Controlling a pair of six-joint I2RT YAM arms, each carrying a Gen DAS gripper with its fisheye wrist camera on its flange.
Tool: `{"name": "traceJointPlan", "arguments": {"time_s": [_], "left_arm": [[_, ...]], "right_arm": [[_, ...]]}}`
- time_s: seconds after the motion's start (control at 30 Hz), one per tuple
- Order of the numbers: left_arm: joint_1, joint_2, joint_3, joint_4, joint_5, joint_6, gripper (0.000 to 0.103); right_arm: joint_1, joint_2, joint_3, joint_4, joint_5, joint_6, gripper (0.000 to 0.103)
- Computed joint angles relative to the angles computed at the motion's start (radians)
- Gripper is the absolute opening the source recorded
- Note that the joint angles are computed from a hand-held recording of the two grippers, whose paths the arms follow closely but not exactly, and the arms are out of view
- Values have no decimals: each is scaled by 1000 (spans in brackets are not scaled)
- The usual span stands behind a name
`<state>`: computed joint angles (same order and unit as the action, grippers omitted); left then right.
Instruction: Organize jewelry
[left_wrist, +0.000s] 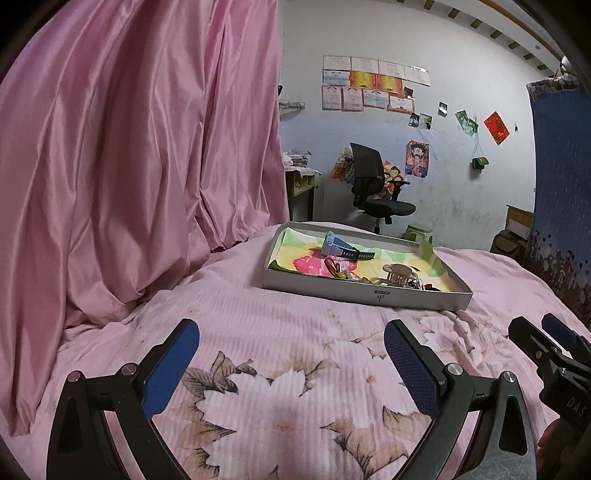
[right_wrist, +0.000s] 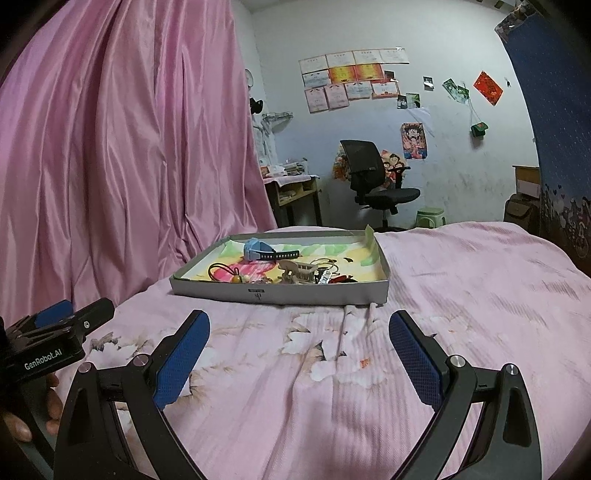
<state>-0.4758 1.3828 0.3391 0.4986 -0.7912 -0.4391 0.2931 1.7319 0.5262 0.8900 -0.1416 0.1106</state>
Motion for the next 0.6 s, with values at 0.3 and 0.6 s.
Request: {"name": "traceJointPlan", "arguments": {"time_s": [0.3, 0.6], "left_arm": [[9, -3, -5, -4, -7, 5, 101], [9, -4, -7, -2, -6, 10, 101]], "right_arm": [[5, 20, 0, 8, 24, -8, 96], [10, 21, 9, -10, 29, -14, 96]]}}
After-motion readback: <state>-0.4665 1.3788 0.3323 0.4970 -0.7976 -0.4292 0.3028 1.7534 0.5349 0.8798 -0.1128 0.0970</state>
